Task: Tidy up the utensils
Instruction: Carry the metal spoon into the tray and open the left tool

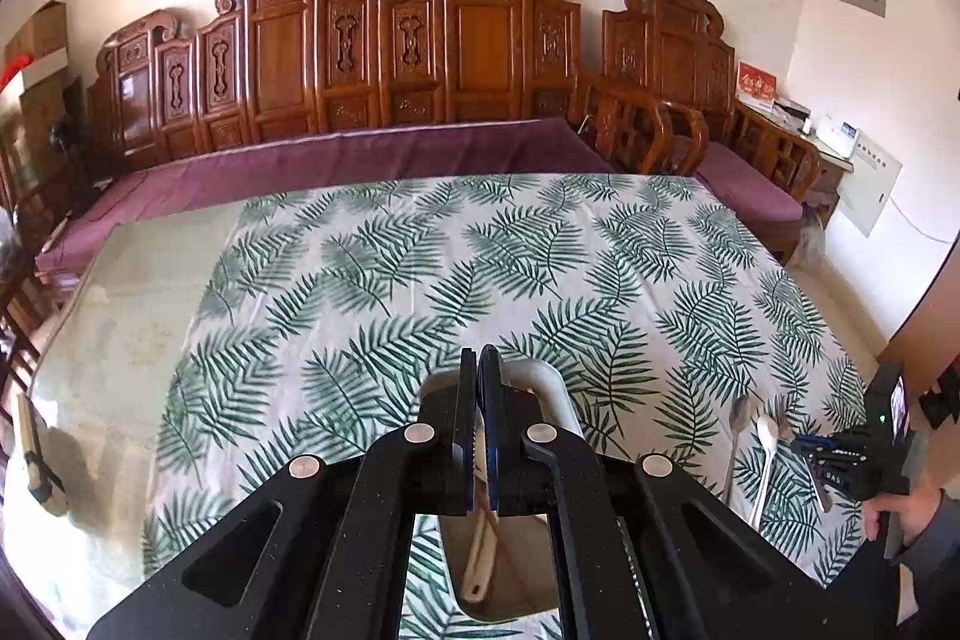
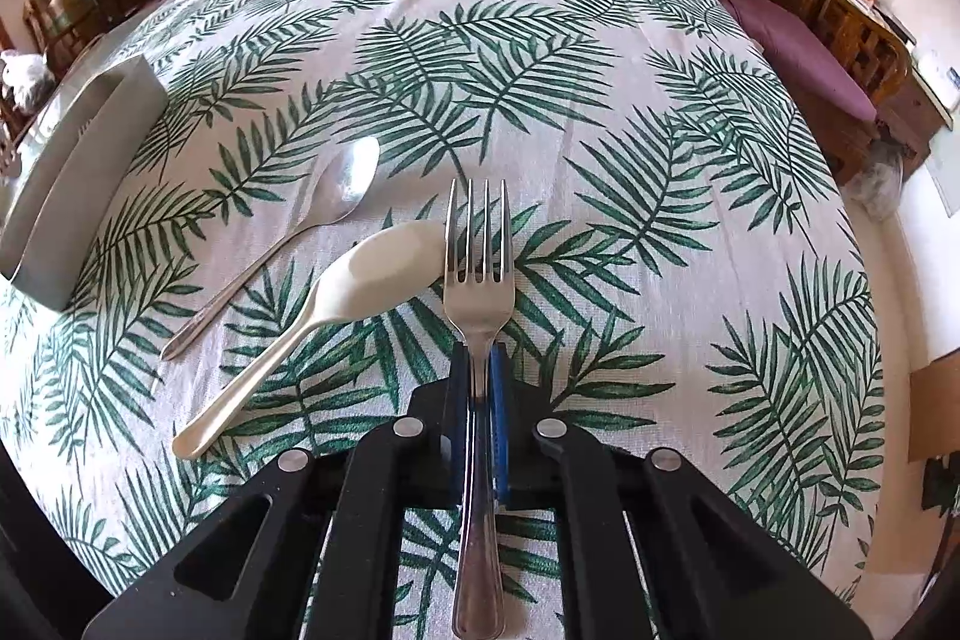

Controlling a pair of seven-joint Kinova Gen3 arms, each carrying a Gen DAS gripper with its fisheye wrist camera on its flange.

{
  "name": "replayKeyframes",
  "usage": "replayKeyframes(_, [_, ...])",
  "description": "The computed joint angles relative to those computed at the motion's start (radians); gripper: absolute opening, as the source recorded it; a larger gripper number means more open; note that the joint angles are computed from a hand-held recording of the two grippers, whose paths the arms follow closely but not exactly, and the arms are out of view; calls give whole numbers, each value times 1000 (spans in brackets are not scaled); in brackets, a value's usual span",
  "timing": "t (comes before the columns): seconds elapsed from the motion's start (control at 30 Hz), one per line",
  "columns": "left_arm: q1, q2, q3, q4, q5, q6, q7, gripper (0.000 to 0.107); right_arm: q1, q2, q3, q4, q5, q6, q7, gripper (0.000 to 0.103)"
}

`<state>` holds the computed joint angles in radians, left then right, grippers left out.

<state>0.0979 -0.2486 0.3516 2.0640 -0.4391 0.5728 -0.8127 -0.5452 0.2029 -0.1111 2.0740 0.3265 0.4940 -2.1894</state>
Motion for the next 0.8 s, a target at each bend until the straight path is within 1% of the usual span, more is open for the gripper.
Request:
replayKeyframes(0.03, [4, 3, -9, -7, 0, 8, -18, 1, 9, -6, -9, 4, -11, -6, 9, 8])
replayKeyframes(0.07, [9, 10, -19, -12, 3, 15, -38, 1, 0, -23, -4, 13, -6, -15, 2, 8])
replayKeyframes(0.17, [14, 41, -26, -21, -16, 31, -69, 1, 2, -81, -22, 19, -14, -28, 1, 8])
replayKeyframes(0.3, [44, 121, -62, -39, -22, 51, -107, 1, -15, -123, -60, -18, 10, -10, -6, 8])
replayKeyframes(0.4, [78, 178, -100, -51, -15, 61, -139, 1, -16, -140, -89, -54, -17, -9, 31, 8])
replayKeyframes(0.5, [122, 225, -141, -60, -18, 66, -150, 1, -18, -135, -106, -92, -54, -15, 77, 8])
replayKeyframes(0.53, [123, 241, -141, -64, -32, 67, -141, 1, -24, -131, -111, -104, -60, -17, 85, 8])
replayKeyframes(0.63, [141, 272, -178, -71, 2, 45, -185, 1, -36, -114, -121, -139, -86, -23, 125, 8])
replayKeyframes(0.8, [166, 321, -215, -91, 7, 23, -192, 2, -86, -76, -118, -173, -62, -36, 129, 8])
